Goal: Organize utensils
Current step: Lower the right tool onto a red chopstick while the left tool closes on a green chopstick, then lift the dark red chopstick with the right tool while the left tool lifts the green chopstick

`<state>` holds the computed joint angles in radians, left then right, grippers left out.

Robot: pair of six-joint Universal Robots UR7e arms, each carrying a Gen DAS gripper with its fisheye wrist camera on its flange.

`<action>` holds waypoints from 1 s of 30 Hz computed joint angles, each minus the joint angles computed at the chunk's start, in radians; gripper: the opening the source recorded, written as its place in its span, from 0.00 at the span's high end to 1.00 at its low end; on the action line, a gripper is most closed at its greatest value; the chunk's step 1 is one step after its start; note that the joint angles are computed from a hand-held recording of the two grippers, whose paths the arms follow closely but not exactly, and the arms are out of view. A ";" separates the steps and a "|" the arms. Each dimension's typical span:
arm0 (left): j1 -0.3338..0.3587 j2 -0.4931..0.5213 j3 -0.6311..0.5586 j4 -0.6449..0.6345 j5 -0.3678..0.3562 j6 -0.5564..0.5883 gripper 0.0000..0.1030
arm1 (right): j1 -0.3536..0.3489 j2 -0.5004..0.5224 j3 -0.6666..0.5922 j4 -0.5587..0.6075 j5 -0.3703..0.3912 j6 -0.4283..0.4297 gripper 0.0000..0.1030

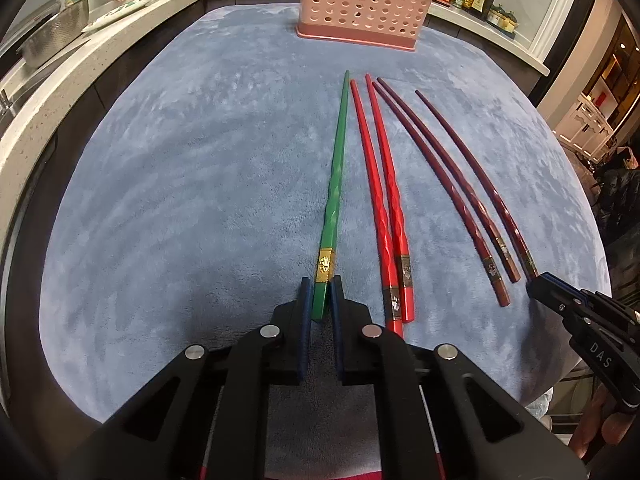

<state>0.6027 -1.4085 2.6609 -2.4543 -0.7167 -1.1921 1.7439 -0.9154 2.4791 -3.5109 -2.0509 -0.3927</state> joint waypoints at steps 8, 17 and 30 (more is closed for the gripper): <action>-0.041 -0.089 -0.015 0.096 0.019 -0.036 0.92 | 0.031 -0.082 -0.005 0.052 0.043 0.025 0.92; -0.091 -0.199 -0.065 0.226 0.061 -0.059 0.92 | 0.103 -0.180 -0.052 0.106 0.095 0.042 0.92; -0.082 -0.266 -0.197 0.324 0.196 0.012 0.94 | 0.161 -0.208 -0.210 0.168 0.143 0.051 0.93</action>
<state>0.5205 -1.6740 2.4634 -2.1304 -0.5204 -1.1803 1.9049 -1.1230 2.2693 -3.3425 -1.9083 -0.3419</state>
